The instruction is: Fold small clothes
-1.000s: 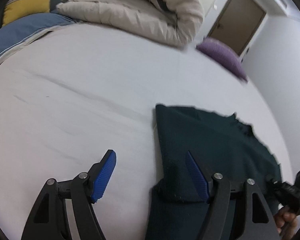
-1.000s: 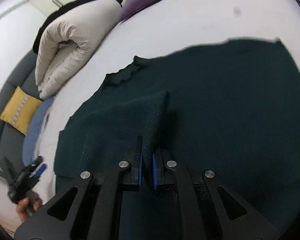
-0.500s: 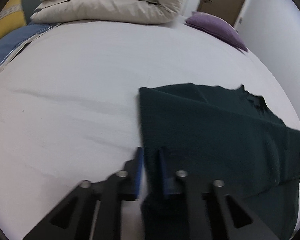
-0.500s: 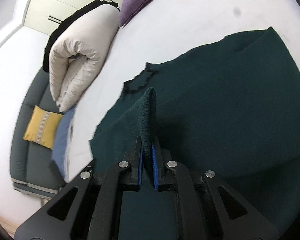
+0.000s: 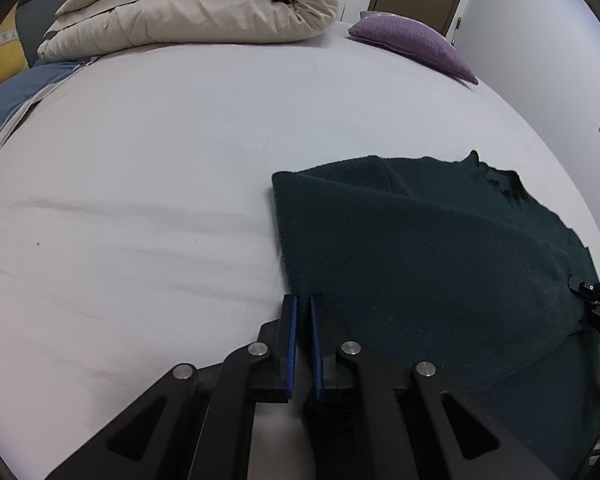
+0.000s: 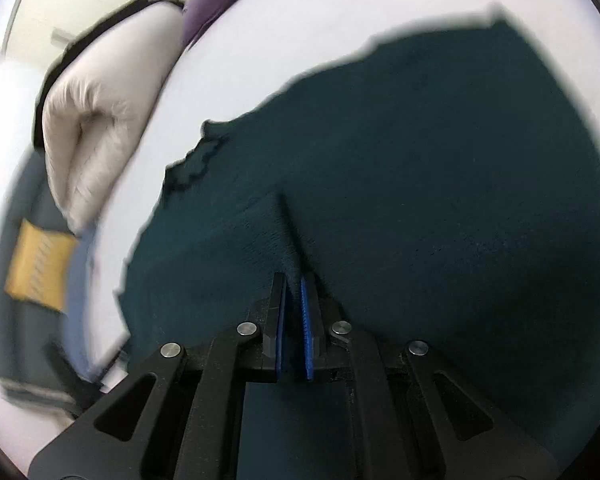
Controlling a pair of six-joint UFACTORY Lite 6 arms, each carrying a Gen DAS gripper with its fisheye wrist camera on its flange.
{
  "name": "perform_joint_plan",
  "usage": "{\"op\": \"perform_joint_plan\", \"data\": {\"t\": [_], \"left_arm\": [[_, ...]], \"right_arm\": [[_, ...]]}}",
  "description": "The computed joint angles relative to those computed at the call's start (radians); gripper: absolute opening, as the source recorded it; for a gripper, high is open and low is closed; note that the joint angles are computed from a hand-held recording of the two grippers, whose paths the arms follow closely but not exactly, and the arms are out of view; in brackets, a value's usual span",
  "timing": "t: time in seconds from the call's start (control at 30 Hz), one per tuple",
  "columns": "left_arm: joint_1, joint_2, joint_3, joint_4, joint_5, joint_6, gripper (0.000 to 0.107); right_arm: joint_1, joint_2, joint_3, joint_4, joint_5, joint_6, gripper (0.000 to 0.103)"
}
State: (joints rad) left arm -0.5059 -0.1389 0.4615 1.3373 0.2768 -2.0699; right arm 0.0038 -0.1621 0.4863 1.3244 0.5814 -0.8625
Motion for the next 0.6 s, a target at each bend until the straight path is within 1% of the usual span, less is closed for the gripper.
{"op": "perform_joint_plan", "data": {"t": [0.03,0.07,0.1,0.13,0.17,0.2,0.23,0.27,0.3,0.33,0.37,0.43,0.47,0.5,0.53,0.57,0.6], "left_arm": [[0.003,-0.015,-0.011,0.009,-0.003,-0.005,0.008],[0.001,-0.036,-0.025,0.032,-0.003,-0.03,0.008],[0.002,-0.072,-0.045,0.018,-0.007,-0.028,0.008],[0.004,-0.114,-0.066,-0.021,-0.007,0.001,0.009],[-0.012,-0.183,-0.095,-0.1,0.026,0.05,0.008],[-0.03,-0.262,-0.129,-0.147,0.063,0.063,0.008],[-0.034,-0.316,-0.152,-0.178,0.072,0.074,0.009],[-0.04,-0.358,-0.167,-0.222,0.084,0.104,0.012],[-0.062,-0.388,-0.174,-0.265,0.114,0.13,0.016],[-0.085,-0.388,-0.167,-0.279,0.137,0.133,0.03],[-0.119,-0.373,-0.154,-0.284,0.171,0.121,0.049],[-0.202,-0.281,-0.105,-0.243,0.242,0.054,0.068],[-0.225,-0.223,-0.077,-0.231,0.264,0.039,0.068],[-0.231,-0.177,-0.059,-0.234,0.264,0.046,0.068],[-0.221,-0.117,-0.046,-0.223,0.236,0.038,0.06],[-0.216,-0.089,-0.048,-0.187,0.213,0.001,0.042],[-0.217,-0.067,-0.053,-0.131,0.186,-0.051,0.036]], "right_arm": [[-0.019,-0.012,-0.011,0.035,0.018,-0.031,0.006],[-0.02,-0.044,-0.019,0.027,0.008,-0.021,0.006],[-0.016,-0.069,-0.021,-0.002,-0.008,0.012,0.009],[-0.013,-0.092,-0.023,-0.038,-0.014,0.051,0.01],[-0.014,-0.102,-0.02,-0.071,-0.003,0.085,0.012],[-0.018,-0.12,-0.02,-0.099,0.012,0.116,0.018],[-0.019,-0.151,-0.025,-0.125,0.021,0.143,0.024],[-0.024,-0.199,-0.032,-0.157,0.032,0.173,0.039],[-0.02,-0.247,-0.046,-0.172,0.032,0.197,0.057],[-0.021,-0.304,-0.059,-0.187,0.039,0.223,0.064],[-0.016,-0.359,-0.07,-0.21,0.041,0.254,0.07],[0.074,-0.401,-0.06,-0.284,-0.009,0.337,0.07],[0.11,-0.386,-0.043,-0.325,-0.022,0.363,0.07],[0.159,-0.363,-0.025,-0.382,-0.049,0.414,0.066],[0.212,-0.337,-0.008,-0.46,-0.077,0.49,0.062],[0.252,-0.307,0.0,-0.512,-0.095,0.536,0.051],[0.282,-0.289,0.002,-0.571,-0.113,0.592,0.042]]}}
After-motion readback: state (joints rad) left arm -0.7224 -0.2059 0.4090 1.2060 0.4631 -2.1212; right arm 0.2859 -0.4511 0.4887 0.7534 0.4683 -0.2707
